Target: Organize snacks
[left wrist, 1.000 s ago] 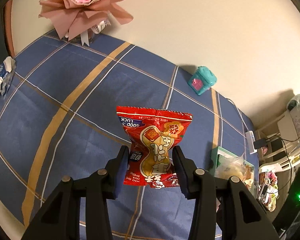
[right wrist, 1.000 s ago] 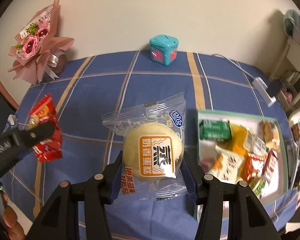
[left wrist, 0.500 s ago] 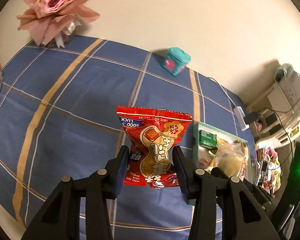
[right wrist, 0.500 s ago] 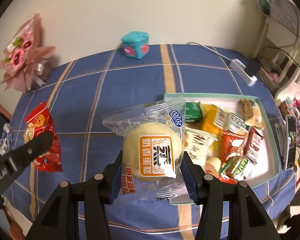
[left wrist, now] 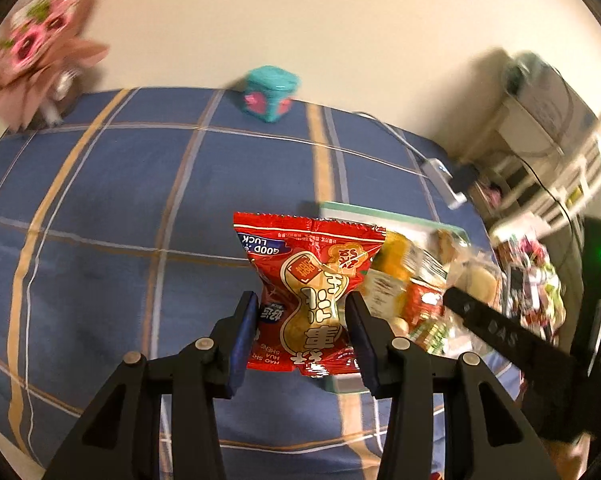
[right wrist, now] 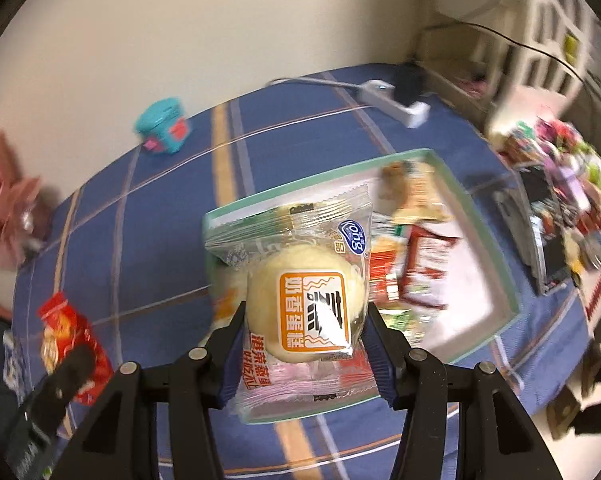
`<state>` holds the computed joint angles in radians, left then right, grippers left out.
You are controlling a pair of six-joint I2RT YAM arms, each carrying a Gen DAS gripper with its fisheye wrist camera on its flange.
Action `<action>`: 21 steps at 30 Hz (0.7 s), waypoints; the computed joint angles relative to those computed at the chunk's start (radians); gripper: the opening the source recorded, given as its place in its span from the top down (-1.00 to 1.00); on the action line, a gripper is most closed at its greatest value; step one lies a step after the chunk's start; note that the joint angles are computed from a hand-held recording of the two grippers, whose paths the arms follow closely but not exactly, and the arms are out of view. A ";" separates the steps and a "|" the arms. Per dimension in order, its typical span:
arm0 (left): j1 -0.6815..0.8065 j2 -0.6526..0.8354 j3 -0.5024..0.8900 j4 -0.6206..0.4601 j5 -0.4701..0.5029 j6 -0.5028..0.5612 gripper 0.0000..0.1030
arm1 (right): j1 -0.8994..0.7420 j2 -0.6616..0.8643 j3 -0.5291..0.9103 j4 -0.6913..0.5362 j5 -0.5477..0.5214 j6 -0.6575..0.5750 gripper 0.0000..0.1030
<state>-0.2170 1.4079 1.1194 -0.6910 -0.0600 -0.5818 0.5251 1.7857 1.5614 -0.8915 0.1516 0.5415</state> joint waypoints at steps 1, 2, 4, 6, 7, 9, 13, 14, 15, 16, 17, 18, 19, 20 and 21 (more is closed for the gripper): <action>-0.026 0.018 0.017 0.001 -0.007 0.002 0.09 | -0.014 -0.002 -0.003 -0.001 0.004 0.002 -0.09; -0.041 0.030 0.028 0.004 -0.010 0.001 0.09 | -0.031 -0.007 -0.011 -0.002 0.004 0.004 -0.09; -0.070 0.064 0.060 0.003 -0.016 0.001 0.09 | -0.067 -0.021 -0.029 0.004 -0.011 -0.002 -0.09; -0.098 0.106 0.101 0.000 -0.018 0.007 0.09 | -0.098 -0.033 -0.045 0.012 -0.030 -0.008 -0.09; -0.110 0.127 0.120 0.002 -0.016 0.011 0.09 | -0.108 -0.037 -0.048 0.013 -0.034 -0.010 -0.09; -0.119 0.159 0.152 0.003 -0.010 0.019 0.09 | -0.130 -0.043 -0.054 0.015 -0.039 -0.016 -0.10; -0.116 0.220 0.215 0.005 -0.012 0.038 0.09 | -0.155 -0.038 -0.054 0.025 -0.048 -0.035 -0.10; -0.113 0.235 0.231 0.007 -0.015 0.044 0.09 | -0.158 -0.034 -0.054 0.031 -0.055 -0.040 -0.10; -0.109 0.251 0.246 0.011 -0.019 0.049 0.09 | -0.161 -0.026 -0.051 0.040 -0.065 -0.046 -0.10; -0.102 0.276 0.267 0.016 -0.023 0.055 0.09 | -0.163 -0.017 -0.045 0.047 -0.072 -0.053 -0.10; -0.097 0.294 0.280 0.019 -0.022 0.057 0.09 | -0.164 -0.003 -0.036 0.051 -0.079 -0.059 -0.10; -0.093 0.312 0.295 0.022 -0.020 0.056 0.09 | -0.165 0.010 -0.026 0.053 -0.084 -0.065 -0.10; -0.085 0.342 0.317 0.024 -0.011 0.056 0.09 | -0.167 0.024 -0.015 0.053 -0.089 -0.069 -0.10; -0.080 0.365 0.334 0.024 -0.005 0.055 0.09 | -0.171 0.036 -0.006 0.054 -0.094 -0.073 -0.10; -0.077 0.387 0.351 0.025 0.001 0.056 0.09 | -0.175 0.049 0.004 0.054 -0.099 -0.076 -0.10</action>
<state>-0.2941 1.7953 1.4706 -0.6663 -0.0588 -0.5257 0.3503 1.8344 1.5658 -0.8374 0.0523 0.4657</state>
